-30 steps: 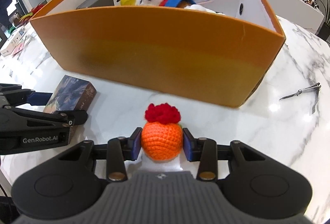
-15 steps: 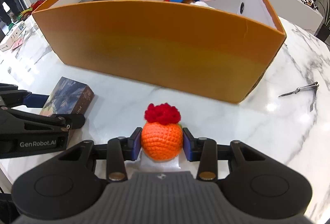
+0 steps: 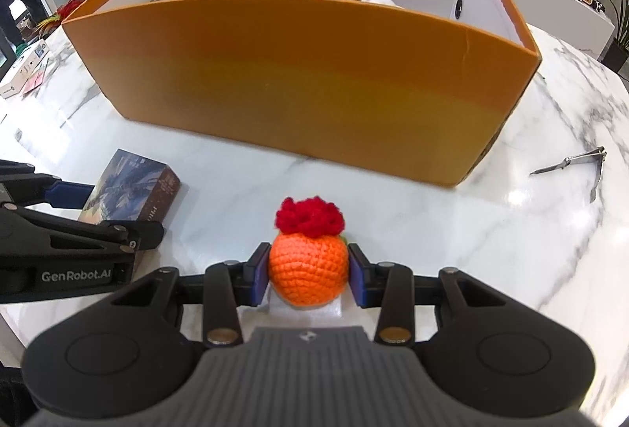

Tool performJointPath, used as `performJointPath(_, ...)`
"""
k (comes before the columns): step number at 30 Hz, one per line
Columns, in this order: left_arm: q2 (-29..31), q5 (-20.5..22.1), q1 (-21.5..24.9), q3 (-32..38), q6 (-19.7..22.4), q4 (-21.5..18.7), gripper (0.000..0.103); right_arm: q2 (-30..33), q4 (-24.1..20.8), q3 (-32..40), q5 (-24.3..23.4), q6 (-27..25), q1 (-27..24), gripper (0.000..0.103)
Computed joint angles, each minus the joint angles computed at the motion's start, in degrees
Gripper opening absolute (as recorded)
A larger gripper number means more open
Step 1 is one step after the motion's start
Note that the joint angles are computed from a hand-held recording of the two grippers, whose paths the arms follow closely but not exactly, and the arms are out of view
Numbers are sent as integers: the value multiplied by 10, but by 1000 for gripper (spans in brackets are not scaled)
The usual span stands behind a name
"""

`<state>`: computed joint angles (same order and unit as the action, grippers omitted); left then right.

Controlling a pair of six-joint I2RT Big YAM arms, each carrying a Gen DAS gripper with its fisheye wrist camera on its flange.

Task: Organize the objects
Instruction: 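Lift picture book with left tool while right tool lifts orange ball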

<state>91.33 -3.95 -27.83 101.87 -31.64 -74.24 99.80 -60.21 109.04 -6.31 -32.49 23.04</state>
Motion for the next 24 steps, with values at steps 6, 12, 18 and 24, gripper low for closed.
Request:
performJointPath(6,-3,1,0,-4,3,0,68,2,-2,3,0,-5,2,42)
performJointPath(12,-2,0,-3,-3,3,0,68,5,-2,6,2,-9,3,42)
performJointPath(18,-9,-5,-5,-15,0,11,68,4,6,2,6,-12,5,42)
performJointPath(24,-14,-4,-6,-23,2,16,67,6,8,3,5,-15,7,42)
